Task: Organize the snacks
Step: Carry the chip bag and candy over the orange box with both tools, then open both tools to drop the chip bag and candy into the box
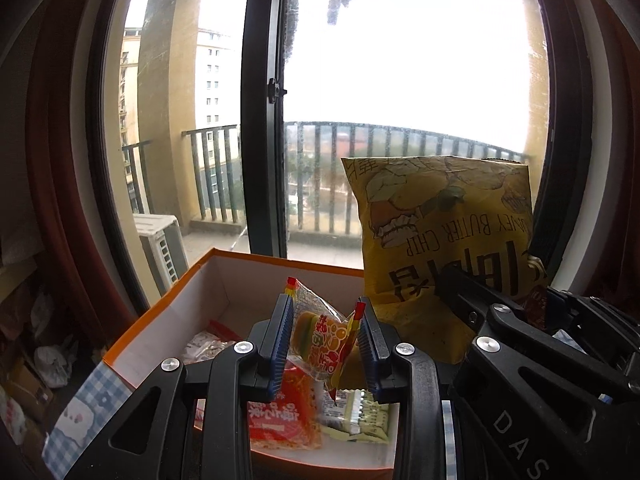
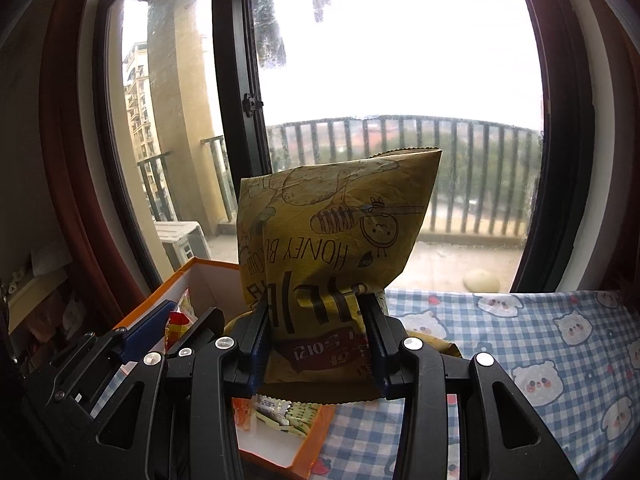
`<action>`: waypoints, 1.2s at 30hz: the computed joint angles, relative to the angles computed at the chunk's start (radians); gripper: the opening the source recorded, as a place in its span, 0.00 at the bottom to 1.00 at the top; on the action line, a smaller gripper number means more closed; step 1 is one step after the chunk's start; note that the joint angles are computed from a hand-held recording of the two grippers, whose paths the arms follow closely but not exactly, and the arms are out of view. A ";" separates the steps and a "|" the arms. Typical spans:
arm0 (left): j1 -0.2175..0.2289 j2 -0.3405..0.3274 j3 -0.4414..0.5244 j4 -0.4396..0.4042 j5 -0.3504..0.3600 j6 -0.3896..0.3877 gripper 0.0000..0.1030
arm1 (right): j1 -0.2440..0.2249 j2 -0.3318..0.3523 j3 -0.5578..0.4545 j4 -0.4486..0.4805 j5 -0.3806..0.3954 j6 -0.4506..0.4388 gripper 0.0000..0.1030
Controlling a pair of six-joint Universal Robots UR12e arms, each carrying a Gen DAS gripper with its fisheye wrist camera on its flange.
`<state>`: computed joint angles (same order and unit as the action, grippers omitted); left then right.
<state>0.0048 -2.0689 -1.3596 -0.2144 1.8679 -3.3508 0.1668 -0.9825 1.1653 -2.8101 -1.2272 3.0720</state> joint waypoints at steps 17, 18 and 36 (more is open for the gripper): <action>0.081 -0.010 -0.028 -0.076 -0.024 -0.116 0.32 | 0.092 0.101 -0.131 0.139 -0.042 -0.094 0.43; 0.081 -0.010 -0.030 -0.082 -0.006 -0.125 0.34 | 0.097 0.107 -0.139 0.150 -0.043 -0.105 0.43; 0.075 -0.007 -0.004 -0.255 0.085 -0.114 0.66 | 0.097 0.141 -0.204 0.320 0.049 -0.120 0.48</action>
